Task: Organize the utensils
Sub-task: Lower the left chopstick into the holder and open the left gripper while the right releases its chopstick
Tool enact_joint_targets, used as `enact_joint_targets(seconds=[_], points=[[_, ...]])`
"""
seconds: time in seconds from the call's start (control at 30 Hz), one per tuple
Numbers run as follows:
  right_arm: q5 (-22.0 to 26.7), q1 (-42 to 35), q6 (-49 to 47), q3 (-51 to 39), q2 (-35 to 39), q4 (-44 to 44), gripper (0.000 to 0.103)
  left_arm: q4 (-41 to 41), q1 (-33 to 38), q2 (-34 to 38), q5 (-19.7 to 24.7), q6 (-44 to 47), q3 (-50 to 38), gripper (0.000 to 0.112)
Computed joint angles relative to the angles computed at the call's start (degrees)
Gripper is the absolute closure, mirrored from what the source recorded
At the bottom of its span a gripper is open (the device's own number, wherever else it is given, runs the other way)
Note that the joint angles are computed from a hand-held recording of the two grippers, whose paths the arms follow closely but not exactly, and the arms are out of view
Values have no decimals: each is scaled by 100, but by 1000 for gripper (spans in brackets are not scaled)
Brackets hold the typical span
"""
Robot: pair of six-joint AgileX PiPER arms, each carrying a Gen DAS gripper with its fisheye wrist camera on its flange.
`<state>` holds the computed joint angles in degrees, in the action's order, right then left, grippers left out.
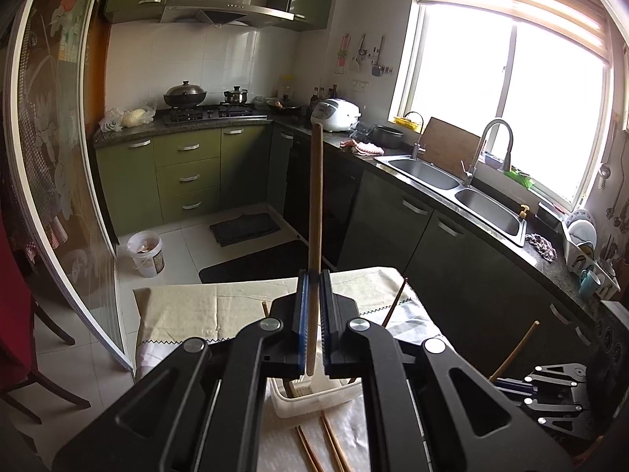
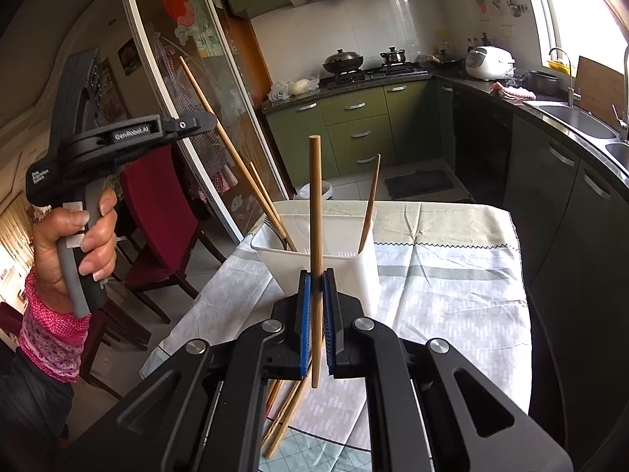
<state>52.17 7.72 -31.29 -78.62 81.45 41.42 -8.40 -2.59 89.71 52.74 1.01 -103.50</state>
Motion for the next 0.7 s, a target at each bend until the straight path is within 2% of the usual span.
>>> enact_joint_targets(seconds=[0.27,0.53,0.7], points=[[192,-199,184,-883,240,311,96,-174,103,473,-100,38,494,107],[50,-269,831,-2182,891,396,96,-313,169,738,-144,187,845,107],[-220,-47,1368,-2761,1402,-120,96,-458,292,631,-156,345,1005,94]])
